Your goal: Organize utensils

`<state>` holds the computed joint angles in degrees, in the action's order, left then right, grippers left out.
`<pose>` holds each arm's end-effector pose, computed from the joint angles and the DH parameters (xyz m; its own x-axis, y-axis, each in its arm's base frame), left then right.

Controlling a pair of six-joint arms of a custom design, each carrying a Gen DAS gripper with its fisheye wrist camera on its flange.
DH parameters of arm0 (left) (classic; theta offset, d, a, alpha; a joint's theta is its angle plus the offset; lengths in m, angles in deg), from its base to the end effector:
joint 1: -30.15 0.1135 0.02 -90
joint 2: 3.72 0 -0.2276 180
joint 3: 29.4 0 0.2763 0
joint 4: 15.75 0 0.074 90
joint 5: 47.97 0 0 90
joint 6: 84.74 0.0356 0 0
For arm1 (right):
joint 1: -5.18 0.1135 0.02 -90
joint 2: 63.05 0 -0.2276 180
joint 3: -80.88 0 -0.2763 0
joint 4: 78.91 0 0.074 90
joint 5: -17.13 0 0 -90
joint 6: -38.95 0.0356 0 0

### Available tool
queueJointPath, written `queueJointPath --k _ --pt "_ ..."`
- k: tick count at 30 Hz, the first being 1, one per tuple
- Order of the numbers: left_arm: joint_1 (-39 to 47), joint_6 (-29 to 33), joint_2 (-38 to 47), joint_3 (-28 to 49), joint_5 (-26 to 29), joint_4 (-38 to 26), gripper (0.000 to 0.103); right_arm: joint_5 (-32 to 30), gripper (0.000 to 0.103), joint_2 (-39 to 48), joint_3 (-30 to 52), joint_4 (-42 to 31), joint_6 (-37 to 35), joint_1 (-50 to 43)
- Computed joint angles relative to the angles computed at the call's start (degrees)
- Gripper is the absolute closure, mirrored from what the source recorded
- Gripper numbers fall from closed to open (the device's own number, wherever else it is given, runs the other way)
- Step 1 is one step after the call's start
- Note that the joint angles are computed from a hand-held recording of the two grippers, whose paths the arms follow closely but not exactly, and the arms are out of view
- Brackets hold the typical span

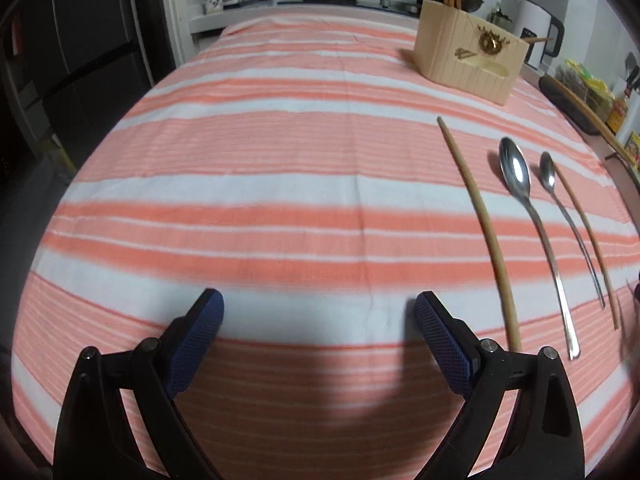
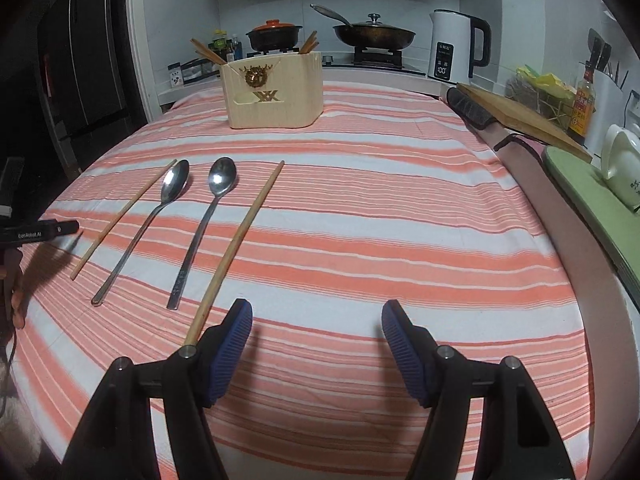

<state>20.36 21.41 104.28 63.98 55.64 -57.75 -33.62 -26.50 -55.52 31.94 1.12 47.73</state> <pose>0.4099 -0.0792 0.1695 -0.7090 0.3967 -0.5831 0.5102 0.8593 -0.0357 0.1323 0.0909 0.1932 -0.6407 0.2422 -0.7286 0.3268 0.9447 0.0266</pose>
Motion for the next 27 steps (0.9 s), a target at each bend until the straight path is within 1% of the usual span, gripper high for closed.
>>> queueJointPath --k 3,7,11,12,14,15,16,18,21,23,24,25,26,27 --pt "1.0 0.0 -2.7 -2.8 3.3 -0.1 0.005 0.8 0.034 0.0 -0.3 2.1 0.0 3.2" --pt "0.8 1.6 -5.4 -6.1 4.5 1.5 0.005 0.8 0.034 2.9 -0.2 6.3 -1.4 6.8" --pt "0.2 5.0 -10.6 -11.6 8.1 4.3 0.005 -3.6 0.035 8.9 1.8 10.2 -4.2 7.4" --pt "-0.1 5.9 -11.7 -12.7 8.8 4.5 0.005 -4.5 0.036 10.5 2.5 10.8 -4.9 7.2" --pt "-1.3 7.0 -13.3 -14.1 9.6 4.1 0.005 -6.2 0.048 14.2 4.3 11.1 -5.6 6.5" --pt "-2.1 7.5 -13.7 -14.5 9.7 3.7 0.005 -7.1 0.051 15.4 4.8 11.3 -6.0 6.0" --pt "-2.9 7.9 -14.1 -14.7 9.6 2.9 0.005 -7.8 0.053 16.2 5.2 11.6 -6.1 5.4" --pt "-4.6 9.1 -14.6 -15.1 8.4 2.0 0.005 -8.0 0.054 17.5 5.7 11.0 -5.4 4.9" --pt "-8.3 9.8 -14.7 -15.7 2.3 2.8 0.005 -7.5 0.059 17.9 6.2 9.8 -4.1 4.4" --pt "-10.3 9.9 -14.5 -15.8 -1.1 3.3 0.007 -6.9 0.074 18.2 6.7 8.6 -3.4 3.8" --pt "-10.3 9.7 -14.7 -16.0 -0.6 3.5 0.013 -6.8 0.078 18.2 6.7 8.2 -3.1 3.3" --pt "-10.5 9.2 -14.5 -15.7 -0.2 3.2 0.023 -6.8 0.087 17.7 6.6 7.8 -2.7 2.7" --pt "-10.3 8.5 -14.0 -14.9 1.1 2.3 0.029 -6.9 0.094 17.5 6.6 7.4 -2.3 1.9" --pt "-10.0 7.6 -13.5 -14.3 2.5 1.5 0.04 -6.8 0.095 17.1 6.5 7.0 -2.1 1.2"
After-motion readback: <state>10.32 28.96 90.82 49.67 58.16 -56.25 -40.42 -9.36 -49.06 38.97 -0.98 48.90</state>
